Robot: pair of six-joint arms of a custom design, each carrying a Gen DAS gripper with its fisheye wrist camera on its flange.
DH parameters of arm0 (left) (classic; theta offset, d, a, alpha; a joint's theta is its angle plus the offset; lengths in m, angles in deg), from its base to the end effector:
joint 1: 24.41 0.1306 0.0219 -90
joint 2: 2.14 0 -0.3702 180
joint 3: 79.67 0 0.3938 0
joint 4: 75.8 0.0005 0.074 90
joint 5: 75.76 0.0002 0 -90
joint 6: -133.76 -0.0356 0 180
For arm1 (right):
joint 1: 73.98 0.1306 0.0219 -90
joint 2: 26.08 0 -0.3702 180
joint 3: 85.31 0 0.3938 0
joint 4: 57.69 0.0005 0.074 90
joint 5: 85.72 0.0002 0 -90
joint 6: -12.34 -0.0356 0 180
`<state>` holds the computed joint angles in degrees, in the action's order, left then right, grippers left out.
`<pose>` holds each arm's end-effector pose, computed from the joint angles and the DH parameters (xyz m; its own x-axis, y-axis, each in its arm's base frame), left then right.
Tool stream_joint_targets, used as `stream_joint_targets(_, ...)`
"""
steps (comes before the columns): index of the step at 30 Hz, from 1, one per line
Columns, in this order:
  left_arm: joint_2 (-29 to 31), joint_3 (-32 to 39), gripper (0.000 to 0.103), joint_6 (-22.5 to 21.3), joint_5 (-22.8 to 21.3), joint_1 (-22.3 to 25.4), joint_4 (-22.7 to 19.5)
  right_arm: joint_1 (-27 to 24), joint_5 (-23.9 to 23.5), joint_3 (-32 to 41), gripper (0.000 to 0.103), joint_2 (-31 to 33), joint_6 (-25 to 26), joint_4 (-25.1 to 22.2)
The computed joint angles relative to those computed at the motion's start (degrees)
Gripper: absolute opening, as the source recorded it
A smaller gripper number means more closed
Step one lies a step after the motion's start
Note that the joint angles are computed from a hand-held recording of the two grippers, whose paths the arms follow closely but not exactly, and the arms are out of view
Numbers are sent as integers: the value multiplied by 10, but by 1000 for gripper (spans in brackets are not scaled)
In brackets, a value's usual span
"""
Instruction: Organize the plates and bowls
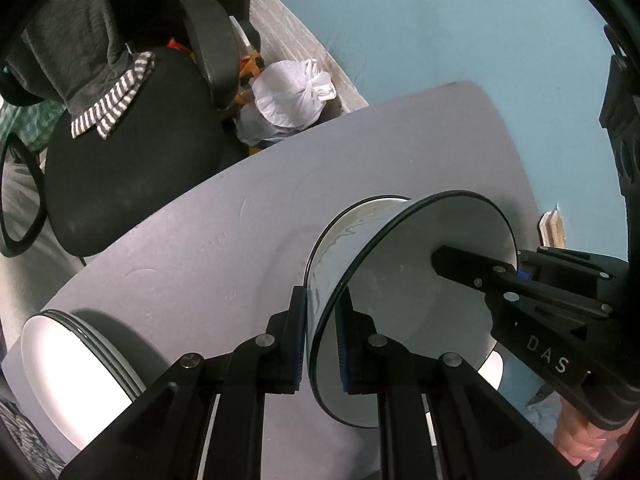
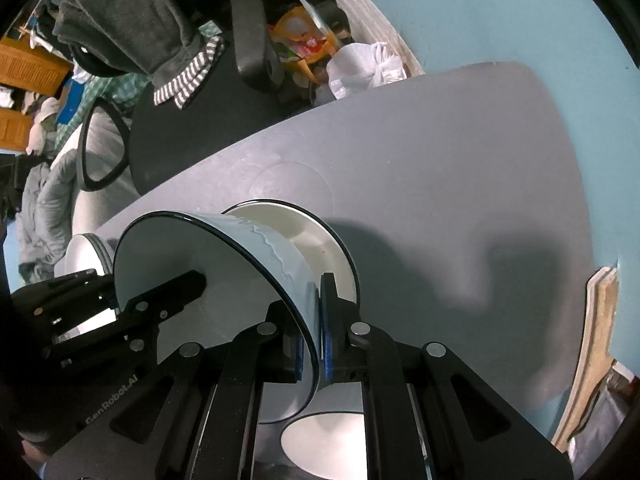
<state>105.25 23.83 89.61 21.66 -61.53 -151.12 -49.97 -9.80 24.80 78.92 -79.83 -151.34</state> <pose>0.4321 -0.3334 0.3498 -0.9888 -0.1440 -0.0394 -0.1318 0.9659 -0.2227 0.4648 0.2160 0.4148 -0.9277 -0.3730 -0.0163 -0.3655 0.8983 0.2440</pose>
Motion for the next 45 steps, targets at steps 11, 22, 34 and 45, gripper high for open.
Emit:
stream_joint_targets(11,12,14,13,-21,-13,1,-4,1,22,5,8,12,1,-7)
stream_joint_targets(22,12,22,27,-25,-40,-4,-16,6,33,8,17,11,4,-15)
stream_joint_targets(34,-2,21,35,-18,-61,-12,-18,10,49,5,41,-4,-18,-9)
stream_joint_targets(45,-25,21,48,0,-87,-20,-28,0,53,2,57,-28,-21,-1)
